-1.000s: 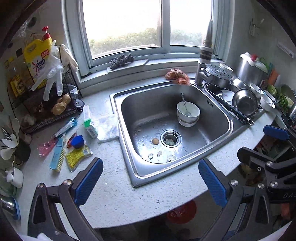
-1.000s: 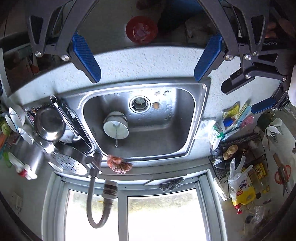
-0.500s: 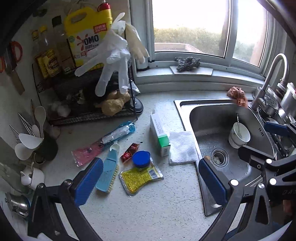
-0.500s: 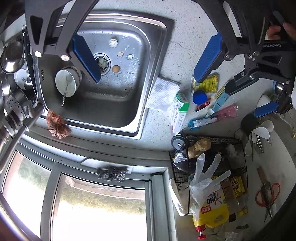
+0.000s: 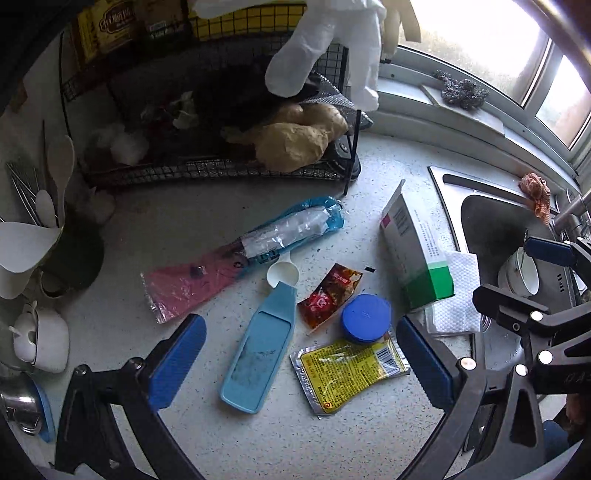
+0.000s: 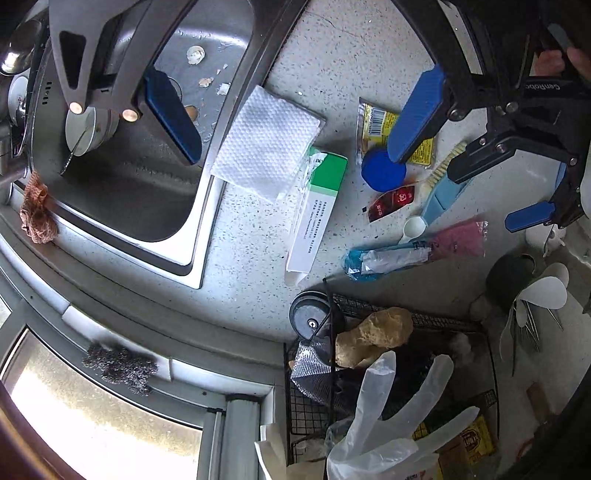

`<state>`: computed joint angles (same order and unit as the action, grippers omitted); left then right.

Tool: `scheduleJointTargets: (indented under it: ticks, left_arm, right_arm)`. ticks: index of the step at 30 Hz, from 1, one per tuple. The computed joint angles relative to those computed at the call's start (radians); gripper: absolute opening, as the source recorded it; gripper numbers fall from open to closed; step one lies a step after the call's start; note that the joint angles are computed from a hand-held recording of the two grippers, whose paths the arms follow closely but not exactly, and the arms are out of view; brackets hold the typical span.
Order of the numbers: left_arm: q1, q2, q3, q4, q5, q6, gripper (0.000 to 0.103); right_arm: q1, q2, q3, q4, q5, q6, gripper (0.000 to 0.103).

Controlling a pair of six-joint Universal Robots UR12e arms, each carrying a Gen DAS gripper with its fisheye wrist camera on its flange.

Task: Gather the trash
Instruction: 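Grasp the white-green medicine box with the right gripper, then grasp the blue scrub brush with the left gripper while the right gripper holds the box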

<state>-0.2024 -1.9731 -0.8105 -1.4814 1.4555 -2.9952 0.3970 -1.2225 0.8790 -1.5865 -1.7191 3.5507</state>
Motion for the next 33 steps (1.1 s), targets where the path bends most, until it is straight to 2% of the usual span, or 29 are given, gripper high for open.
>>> scheduleJointTargets:
  ticks: [5, 9, 14, 17, 19, 21, 24, 30, 33]
  left_arm:
    - [0.010, -0.040, 0.034, -0.054, 0.003, -0.006, 0.103]
    - [0.015, -0.059, 0.047, -0.078, -0.001, -0.004, 0.103]
    - [0.016, -0.072, 0.056, -0.093, 0.010, 0.008, 0.103]
    - [0.017, -0.082, 0.072, -0.122, 0.004, 0.016, 0.103]
    - [0.015, -0.082, 0.069, -0.124, 0.015, 0.028, 0.103]
    - [0.016, -0.079, 0.063, -0.118, 0.020, 0.043, 0.103]
    - [0.015, -0.074, 0.057, -0.113, 0.012, 0.051, 0.103]
    - [0.032, -0.053, 0.039, -0.120, -0.057, 0.053, 0.103]
    - [0.041, -0.038, 0.019, -0.128, -0.058, 0.076, 0.103]
  right_arm:
    - [-0.011, 0.049, -0.053, 0.062, 0.022, -0.023, 0.101]
    - [-0.020, 0.081, -0.091, 0.117, 0.052, -0.030, 0.085]
    - [-0.023, 0.104, -0.115, 0.150, 0.065, -0.026, 0.075]
    - [-0.025, 0.111, -0.122, 0.169, 0.074, -0.016, 0.059]
    - [-0.026, 0.113, -0.122, 0.170, 0.065, -0.010, 0.037]
    - [-0.024, 0.113, -0.125, 0.172, 0.055, 0.002, 0.028]
    - [-0.024, 0.107, -0.123, 0.170, 0.061, 0.030, 0.028]
    - [-0.004, 0.088, -0.121, 0.135, 0.033, 0.059, 0.027]
    - [0.005, 0.096, -0.142, 0.138, 0.024, 0.064, 0.027]
